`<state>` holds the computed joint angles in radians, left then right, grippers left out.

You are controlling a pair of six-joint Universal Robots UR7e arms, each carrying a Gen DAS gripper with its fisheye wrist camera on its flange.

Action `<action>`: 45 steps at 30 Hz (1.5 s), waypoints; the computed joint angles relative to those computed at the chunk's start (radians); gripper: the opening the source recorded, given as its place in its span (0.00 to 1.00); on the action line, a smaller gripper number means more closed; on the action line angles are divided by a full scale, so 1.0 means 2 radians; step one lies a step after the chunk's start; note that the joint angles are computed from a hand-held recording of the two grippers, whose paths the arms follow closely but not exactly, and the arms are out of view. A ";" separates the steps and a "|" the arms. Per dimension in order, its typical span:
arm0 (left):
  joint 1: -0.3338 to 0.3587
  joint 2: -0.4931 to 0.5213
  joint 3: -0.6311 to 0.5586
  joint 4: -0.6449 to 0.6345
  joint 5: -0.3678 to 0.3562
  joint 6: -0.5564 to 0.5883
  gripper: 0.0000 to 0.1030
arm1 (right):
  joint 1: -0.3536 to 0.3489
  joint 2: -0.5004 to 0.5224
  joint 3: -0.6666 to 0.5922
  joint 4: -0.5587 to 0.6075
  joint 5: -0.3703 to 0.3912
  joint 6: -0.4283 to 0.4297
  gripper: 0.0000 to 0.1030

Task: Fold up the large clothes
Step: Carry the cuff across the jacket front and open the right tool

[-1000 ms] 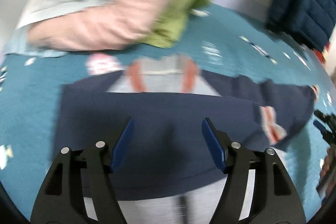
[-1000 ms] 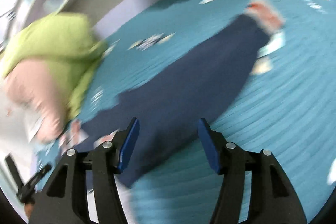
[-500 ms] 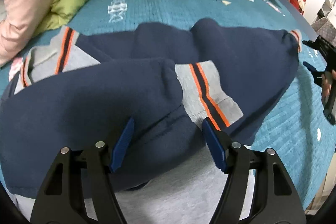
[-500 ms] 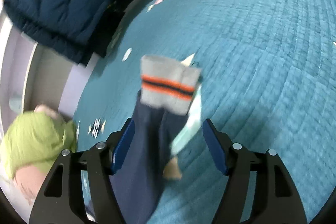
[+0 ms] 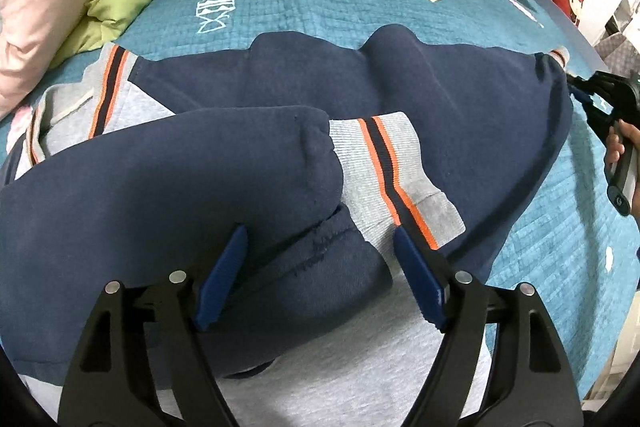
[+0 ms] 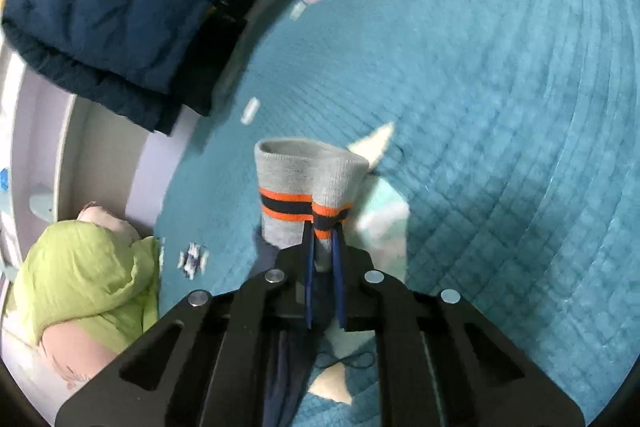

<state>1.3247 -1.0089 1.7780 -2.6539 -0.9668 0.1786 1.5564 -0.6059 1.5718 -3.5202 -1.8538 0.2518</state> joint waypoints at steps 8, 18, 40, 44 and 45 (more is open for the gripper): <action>0.009 -0.044 0.008 -0.008 -0.056 -0.035 0.76 | 0.098 -0.008 0.012 -0.045 -0.040 -0.139 0.08; 0.046 -0.152 0.028 0.010 0.041 -0.039 0.76 | 0.223 0.092 -0.076 0.065 0.020 -0.160 0.08; 0.155 -0.243 0.011 0.048 0.018 -0.023 0.76 | 0.297 0.403 -0.445 0.390 0.018 -0.057 0.14; 0.161 -0.245 0.009 0.051 0.012 -0.031 0.76 | 0.289 0.400 -0.431 0.404 0.049 -0.037 0.43; 0.161 -0.246 0.008 0.053 0.012 -0.036 0.76 | 0.292 0.396 -0.421 0.392 0.048 -0.046 0.56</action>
<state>1.6467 -1.5015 1.7945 -2.5482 -0.9437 0.1063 2.1409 0.1854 0.7301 -2.7353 -1.7571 0.1607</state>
